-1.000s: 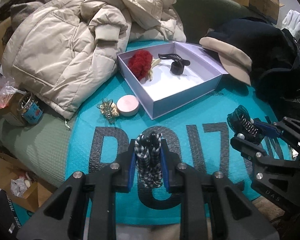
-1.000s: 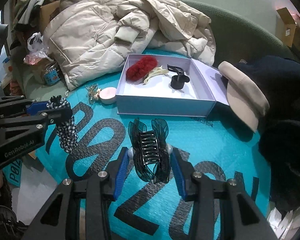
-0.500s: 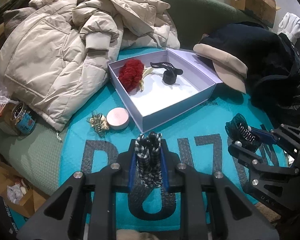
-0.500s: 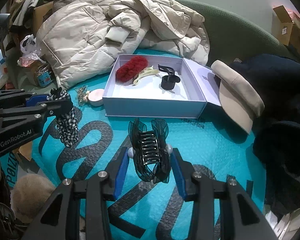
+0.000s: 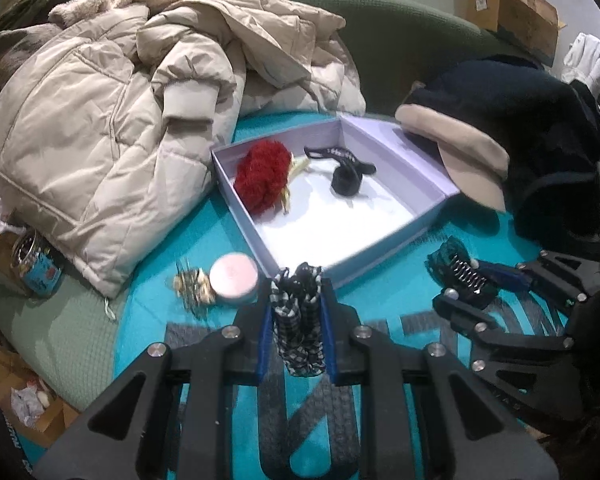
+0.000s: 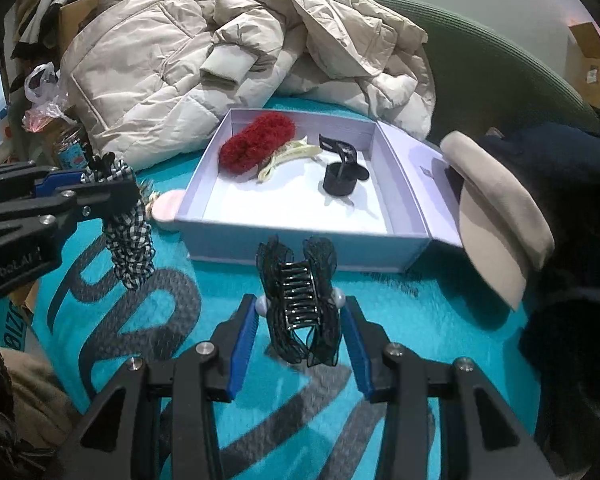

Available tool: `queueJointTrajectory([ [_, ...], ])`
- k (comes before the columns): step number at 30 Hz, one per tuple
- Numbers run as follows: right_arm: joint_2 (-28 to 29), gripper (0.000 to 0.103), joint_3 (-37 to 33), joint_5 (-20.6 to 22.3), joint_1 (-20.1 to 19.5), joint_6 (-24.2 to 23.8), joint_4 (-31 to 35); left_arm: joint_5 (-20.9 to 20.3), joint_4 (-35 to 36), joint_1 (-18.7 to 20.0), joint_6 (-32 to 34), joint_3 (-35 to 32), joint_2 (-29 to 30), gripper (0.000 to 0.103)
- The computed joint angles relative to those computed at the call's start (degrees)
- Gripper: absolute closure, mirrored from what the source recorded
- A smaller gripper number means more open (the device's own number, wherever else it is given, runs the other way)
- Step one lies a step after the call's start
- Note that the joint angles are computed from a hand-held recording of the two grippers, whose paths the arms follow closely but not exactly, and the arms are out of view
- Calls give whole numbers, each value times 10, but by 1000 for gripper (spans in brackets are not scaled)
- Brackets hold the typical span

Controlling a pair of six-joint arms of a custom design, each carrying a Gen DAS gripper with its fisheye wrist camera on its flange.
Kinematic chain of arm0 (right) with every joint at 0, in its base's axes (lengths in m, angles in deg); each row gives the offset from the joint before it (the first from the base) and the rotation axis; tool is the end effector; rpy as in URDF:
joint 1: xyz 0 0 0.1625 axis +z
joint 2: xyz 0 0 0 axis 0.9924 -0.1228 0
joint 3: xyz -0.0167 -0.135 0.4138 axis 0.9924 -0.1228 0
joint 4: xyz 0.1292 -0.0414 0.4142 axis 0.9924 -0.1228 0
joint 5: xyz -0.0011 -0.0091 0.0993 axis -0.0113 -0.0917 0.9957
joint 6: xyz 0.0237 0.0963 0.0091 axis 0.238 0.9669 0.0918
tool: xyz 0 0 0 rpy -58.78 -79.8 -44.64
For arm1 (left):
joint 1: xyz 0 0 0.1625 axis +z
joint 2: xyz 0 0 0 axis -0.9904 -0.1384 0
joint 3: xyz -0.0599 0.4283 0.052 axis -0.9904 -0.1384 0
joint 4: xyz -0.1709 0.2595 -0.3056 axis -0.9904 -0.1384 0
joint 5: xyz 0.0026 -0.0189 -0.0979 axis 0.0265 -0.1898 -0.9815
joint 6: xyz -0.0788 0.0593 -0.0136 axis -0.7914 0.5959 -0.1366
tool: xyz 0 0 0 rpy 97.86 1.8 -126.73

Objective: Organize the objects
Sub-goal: 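Lift the gingham scrunchie and mesh claw clip and carry them into the box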

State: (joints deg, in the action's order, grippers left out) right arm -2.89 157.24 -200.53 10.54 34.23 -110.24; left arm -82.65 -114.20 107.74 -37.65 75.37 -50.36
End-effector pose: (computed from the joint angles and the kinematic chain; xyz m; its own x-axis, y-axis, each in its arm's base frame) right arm 0.1122 -0.3987 0.1960 -0.5757 -0.3961 0.7153 -0.7002 0.6905 -0.1812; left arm -0.3099 -0.3852 0.0537 -0.7254 0.1060 -0.6801 0.5144 0.7400 -0.4333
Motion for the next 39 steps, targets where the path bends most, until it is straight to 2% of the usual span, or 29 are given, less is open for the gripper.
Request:
queueJointTrajectory([
  [11,46,61,-82,5,28,-11,19,5,-119,57,167,-52,26,84],
  [22,79,61,-149,15,18,-17,65,2,-182,114,286,-120,72,84],
  [34,112,61,-200,4,13,-16,73,-23,-202,159,342,-169,114,84],
  [39,125,61,-208,-1,2,-16,77,-26,-212,177,342,-174,123,84],
])
